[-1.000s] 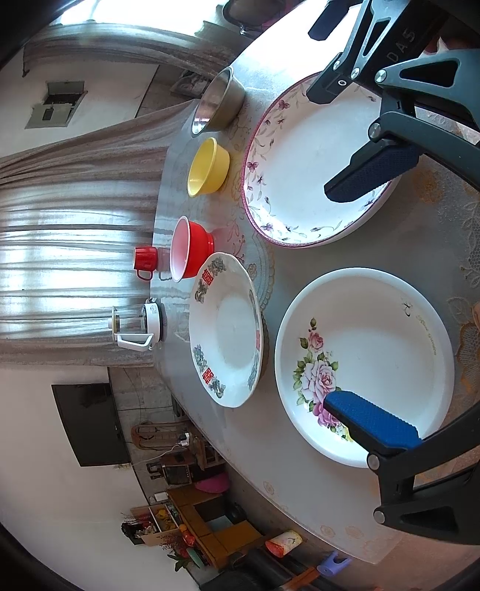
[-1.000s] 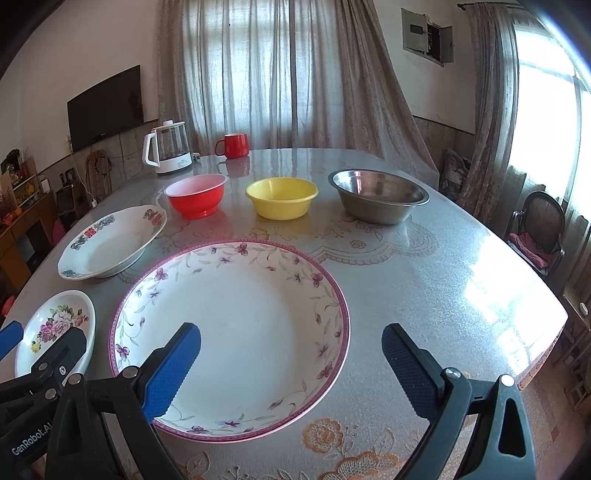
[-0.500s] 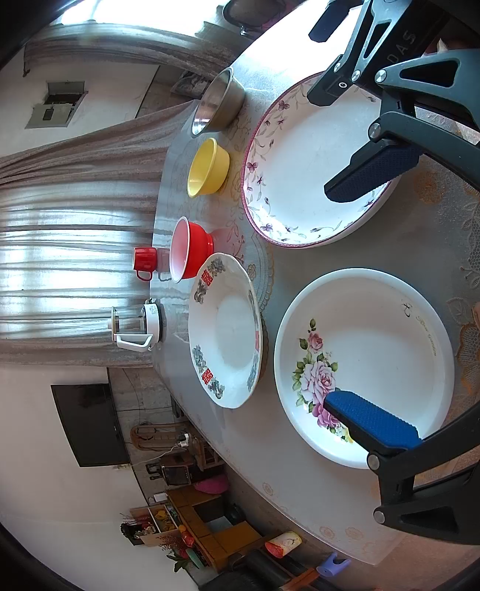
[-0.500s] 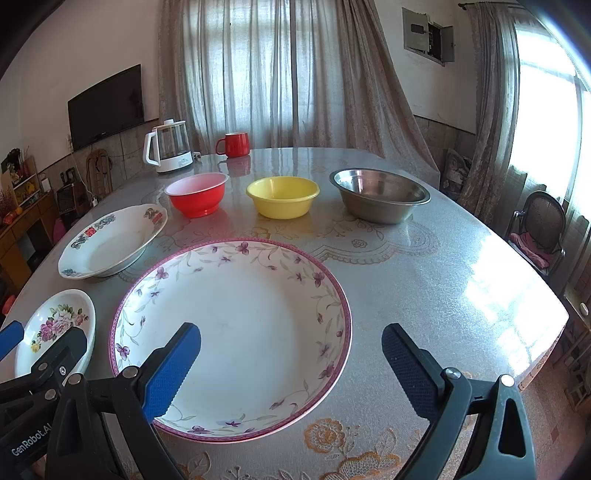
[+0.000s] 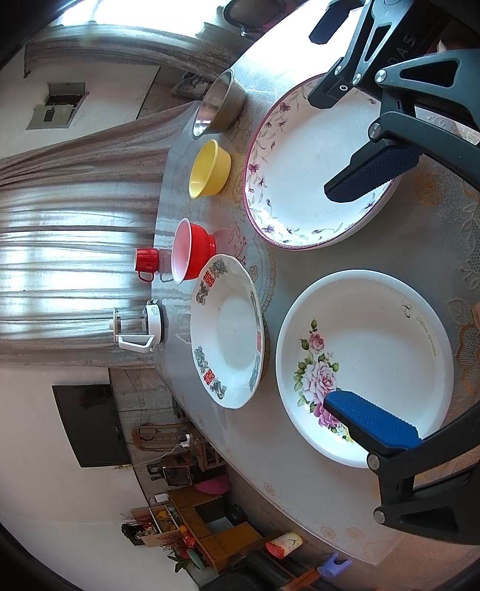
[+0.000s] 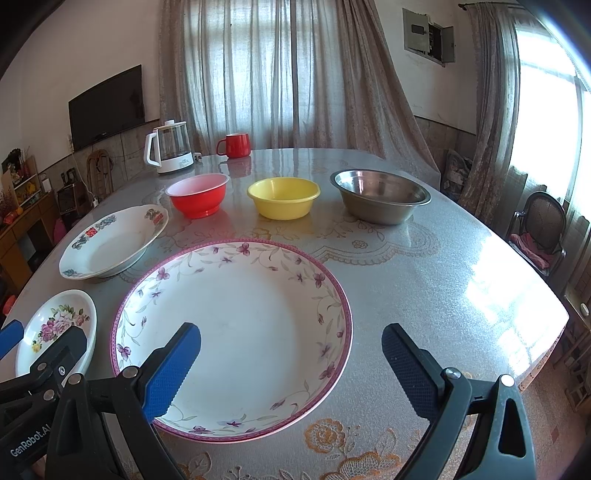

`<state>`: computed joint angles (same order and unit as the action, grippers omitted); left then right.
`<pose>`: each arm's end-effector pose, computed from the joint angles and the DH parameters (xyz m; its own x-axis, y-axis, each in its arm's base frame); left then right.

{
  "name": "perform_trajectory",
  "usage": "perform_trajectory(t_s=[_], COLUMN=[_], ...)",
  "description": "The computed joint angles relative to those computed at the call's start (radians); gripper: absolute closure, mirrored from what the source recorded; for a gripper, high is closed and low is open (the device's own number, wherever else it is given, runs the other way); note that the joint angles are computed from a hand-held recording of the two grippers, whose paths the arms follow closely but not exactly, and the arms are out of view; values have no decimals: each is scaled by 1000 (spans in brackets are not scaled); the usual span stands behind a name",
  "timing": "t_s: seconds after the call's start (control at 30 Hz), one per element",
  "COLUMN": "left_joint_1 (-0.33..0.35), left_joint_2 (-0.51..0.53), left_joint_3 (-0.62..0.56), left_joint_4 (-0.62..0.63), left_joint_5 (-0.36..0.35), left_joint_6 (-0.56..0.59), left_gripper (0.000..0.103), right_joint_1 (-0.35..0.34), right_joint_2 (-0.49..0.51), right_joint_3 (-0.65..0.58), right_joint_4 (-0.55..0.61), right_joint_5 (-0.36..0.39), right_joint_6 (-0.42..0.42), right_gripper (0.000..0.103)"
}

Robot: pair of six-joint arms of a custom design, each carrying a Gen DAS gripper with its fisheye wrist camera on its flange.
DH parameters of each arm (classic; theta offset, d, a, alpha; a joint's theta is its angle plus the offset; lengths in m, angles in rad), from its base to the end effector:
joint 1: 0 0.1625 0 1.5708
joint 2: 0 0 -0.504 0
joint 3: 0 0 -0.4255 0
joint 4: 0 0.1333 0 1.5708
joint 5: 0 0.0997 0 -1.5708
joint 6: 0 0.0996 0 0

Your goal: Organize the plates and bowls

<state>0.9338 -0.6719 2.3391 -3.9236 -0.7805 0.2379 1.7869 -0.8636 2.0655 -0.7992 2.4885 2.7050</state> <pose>-0.1185 -0.5033 0.0616 -0.7013 0.2019 -0.6837 0.6438 0.5913 -0.4857 0.1596 -0.4743 0.0333 -0.6443 0.3668 0.6711 -0.3934 0.5936 -0.7021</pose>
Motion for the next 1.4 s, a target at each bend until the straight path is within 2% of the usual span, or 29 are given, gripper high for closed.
perform_trajectory(t_s=[0.47,0.67,0.83,0.9,0.97,1.0,1.07,1.13,1.17,1.23,1.3,1.37,1.4], left_joint_1=[-4,3,31,46,66,74,78,85,86,92,102,110,113], left_joint_2=[0,-8,-49,-81,-114,-123,-132,-138,-140,-149,-156,-152,-148], left_joint_3=[0,-6,-10,-22,-38,-49,-69,-89,-103,-134,-165,-190,-203], left_joint_4=[13,42,129,203,276,297,329,350,377,464,554,610,637], left_joint_5=[0,-27,-141,-209,-288,-322,-346,-369,-372,-379,-400,-405,-398], left_joint_6=[-1,1,-11,-37,-66,-65,-59,-43,-35,-17,-17,-17,-18], left_gripper=[0,0,0,0,0,0,1,3,5,22,33,39,46], right_joint_1=[-6,-21,-46,-60,-88,-101,-125,-148,-162,-179,-192,-206,-210], right_joint_2=[2,-9,-21,-38,-70,-85,-112,-129,-137,-138,-136,-140,-140], right_joint_3=[-5,-3,-11,-5,5,8,18,20,21,14,11,10,7], right_joint_4=[22,57,127,154,211,235,258,293,313,343,355,374,383], right_joint_5=[-12,-44,-79,-123,-202,-232,-269,-291,-310,-315,-313,-341,-351], right_joint_6=[13,35,85,100,156,182,208,238,254,267,267,273,271], right_gripper=[2,2,2,2,3,6,15,35,41,64,72,75,75])
